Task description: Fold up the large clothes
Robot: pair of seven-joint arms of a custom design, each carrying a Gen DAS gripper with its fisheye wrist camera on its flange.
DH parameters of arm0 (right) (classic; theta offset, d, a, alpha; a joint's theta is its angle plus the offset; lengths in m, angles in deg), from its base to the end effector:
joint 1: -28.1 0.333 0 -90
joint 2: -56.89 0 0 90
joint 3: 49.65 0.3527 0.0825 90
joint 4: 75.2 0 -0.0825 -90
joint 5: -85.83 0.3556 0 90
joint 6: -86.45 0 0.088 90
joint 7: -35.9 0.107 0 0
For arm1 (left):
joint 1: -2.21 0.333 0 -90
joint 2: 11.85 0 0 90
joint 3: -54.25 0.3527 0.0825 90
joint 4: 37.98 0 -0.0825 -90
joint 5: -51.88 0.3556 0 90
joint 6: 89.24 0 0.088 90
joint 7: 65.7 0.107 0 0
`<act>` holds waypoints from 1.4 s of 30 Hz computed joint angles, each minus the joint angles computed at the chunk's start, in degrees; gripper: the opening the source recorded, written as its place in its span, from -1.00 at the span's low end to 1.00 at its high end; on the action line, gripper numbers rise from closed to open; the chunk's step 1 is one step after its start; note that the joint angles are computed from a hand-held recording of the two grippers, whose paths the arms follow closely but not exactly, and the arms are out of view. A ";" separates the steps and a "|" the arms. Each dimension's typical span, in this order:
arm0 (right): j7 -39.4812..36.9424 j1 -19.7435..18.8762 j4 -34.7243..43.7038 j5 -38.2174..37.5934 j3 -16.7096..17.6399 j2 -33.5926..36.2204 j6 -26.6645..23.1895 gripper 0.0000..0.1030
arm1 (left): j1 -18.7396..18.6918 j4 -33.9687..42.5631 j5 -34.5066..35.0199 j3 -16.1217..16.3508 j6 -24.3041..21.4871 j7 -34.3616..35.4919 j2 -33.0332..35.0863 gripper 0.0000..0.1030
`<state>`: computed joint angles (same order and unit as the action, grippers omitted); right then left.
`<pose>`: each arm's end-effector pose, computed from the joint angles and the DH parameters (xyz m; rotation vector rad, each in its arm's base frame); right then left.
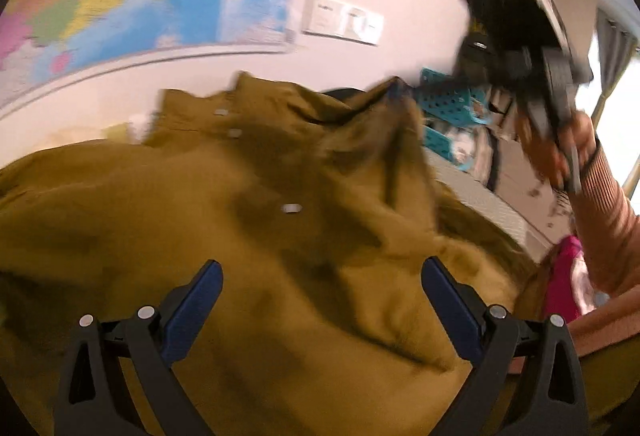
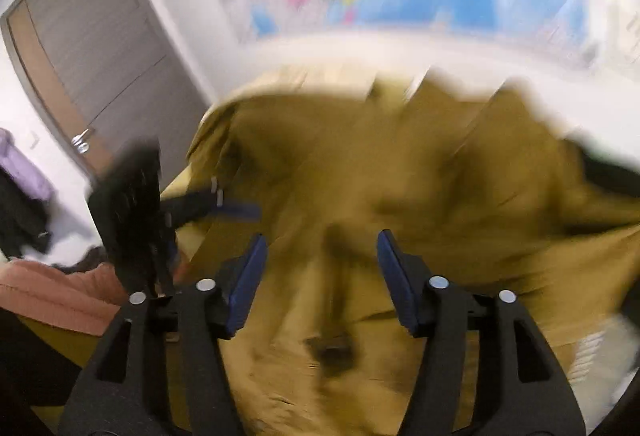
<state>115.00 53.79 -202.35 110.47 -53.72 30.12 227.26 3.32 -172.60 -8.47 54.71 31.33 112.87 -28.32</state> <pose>0.3899 0.1458 0.6771 -1.9070 1.3671 -0.1524 0.4363 -0.0290 0.5176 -0.8349 2.6615 -1.3633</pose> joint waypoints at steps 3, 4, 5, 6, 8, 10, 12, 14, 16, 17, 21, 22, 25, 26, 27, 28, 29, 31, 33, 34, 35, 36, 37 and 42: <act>7.66 -8.58 3.57 -11.89 2.62 1.01 0.02 0.50 | -1.75 -0.35 0.82 -2.37 1.18 -0.75 0.09 0.87; 8.26 -9.17 4.86 -12.98 1.79 2.18 -1.39 0.56 | -2.33 -0.57 1.11 -3.03 2.23 -1.08 0.18 0.87; 8.15 -9.53 6.89 -13.11 0.23 4.31 -4.15 0.58 | -3.04 -0.39 2.12 -4.06 3.34 -2.36 0.84 0.87; 8.26 -10.19 8.24 -13.89 -0.13 6.03 -5.83 0.58 | -3.59 -0.07 3.63 -5.06 4.65 -4.53 1.56 0.87; 10.39 -12.86 11.97 -18.67 0.77 11.37 -11.02 0.58 | -4.52 0.65 6.69 -6.25 6.68 -8.87 3.08 0.86; 10.35 -14.35 14.05 -23.60 2.07 15.10 -14.74 0.58 | -5.30 0.83 8.04 -6.35 7.81 -10.50 3.89 0.53; 10.61 -15.17 16.62 -31.89 4.18 19.24 -18.77 0.61 | -5.76 0.67 9.42 -6.30 9.41 -10.70 4.46 -0.10; 9.19 -15.17 16.74 -35.47 4.90 20.83 -20.22 0.56 | -5.83 0.42 10.13 -5.74 9.98 -10.77 4.26 -0.55; 8.53 -15.07 17.98 -41.31 5.74 22.95 -22.39 0.39 | -5.56 0.94 10.20 -4.68 8.91 -10.19 4.23 -0.72; 8.77 -15.16 18.91 -43.30 5.78 24.00 -23.68 0.10 | -5.42 1.13 10.12 -4.40 8.78 -9.98 4.22 -0.78; 8.93 -17.79 22.34 -39.16 4.44 25.56 -24.76 -0.98 | -4.33 3.61 9.96 -3.28 6.97 -10.20 5.35 -0.85; 7.59 -18.29 23.17 -33.57 2.58 25.15 -23.38 -0.98 | -3.97 4.38 9.80 -3.07 6.54 -10.30 5.86 -0.85; 9.49 -21.57 24.11 -25.92 0.14 24.52 -19.69 -0.98 | -2.12 6.61 9.72 -2.24 5.74 -11.96 7.17 -0.85; 9.28 -22.52 23.99 -23.04 -0.50 24.63 -19.10 -0.98 | -1.42 7.38 9.89 -2.13 6.53 -12.81 7.90 -0.85; 9.51 -23.13 23.55 -22.10 -0.63 24.72 -18.71 -0.97 | -0.77 8.09 10.91 -2.39 8.32 -14.39 8.76 -0.85; 10.24 -23.54 22.69 -22.60 -0.53 24.94 -18.61 -0.96 | -0.16 9.27 12.31 -2.59 9.37 -16.70 10.00 -0.84; 11.01 -23.83 21.83 -23.49 -0.36 25.28 -18.13 -0.91 | 0.32 10.41 13.46 -2.73 9.83 -18.57 11.27 -0.83; 12.49 -24.61 20.13 -22.66 -0.52 25.76 -16.77 -0.71 | 0.73 10.51 17.48 -3.84 14.85 -22.02 12.28 -0.61; 14.77 -24.99 19.67 -24.04 -0.30 26.67 -16.03 -0.19 | 0.72 10.31 19.49 -4.46 18.70 -24.86 12.74 -0.15; 16.98 -24.93 19.09 -25.76 -0.01 26.50 -14.98 -0.13 | 0.91 11.15 19.41 -4.17 17.35 -25.36 13.11 0.11; 17.64 -24.88 17.95 -24.99 0.18 25.60 -12.70 -0.10 | 1.22 11.99 18.22 -3.69 15.24 -24.77 13.22 0.22; 16.25 -24.92 15.59 -22.34 0.05 23.37 -9.37 -0.07 | 1.47 12.50 17.29 -3.44 14.09 -23.94 13.08 0.26; 15.86 -24.31 14.17 -20.78 0.44 21.26 -7.05 -0.04 | 1.71 12.21 14.89 -3.07 13.76 -21.40 12.29 0.35; 3.92 -17.94 3.79 -12.14 -0.75 10.51 4.01 0.28 | 2.53 11.07 8.36 -1.23 10.52 -12.63 9.59 0.56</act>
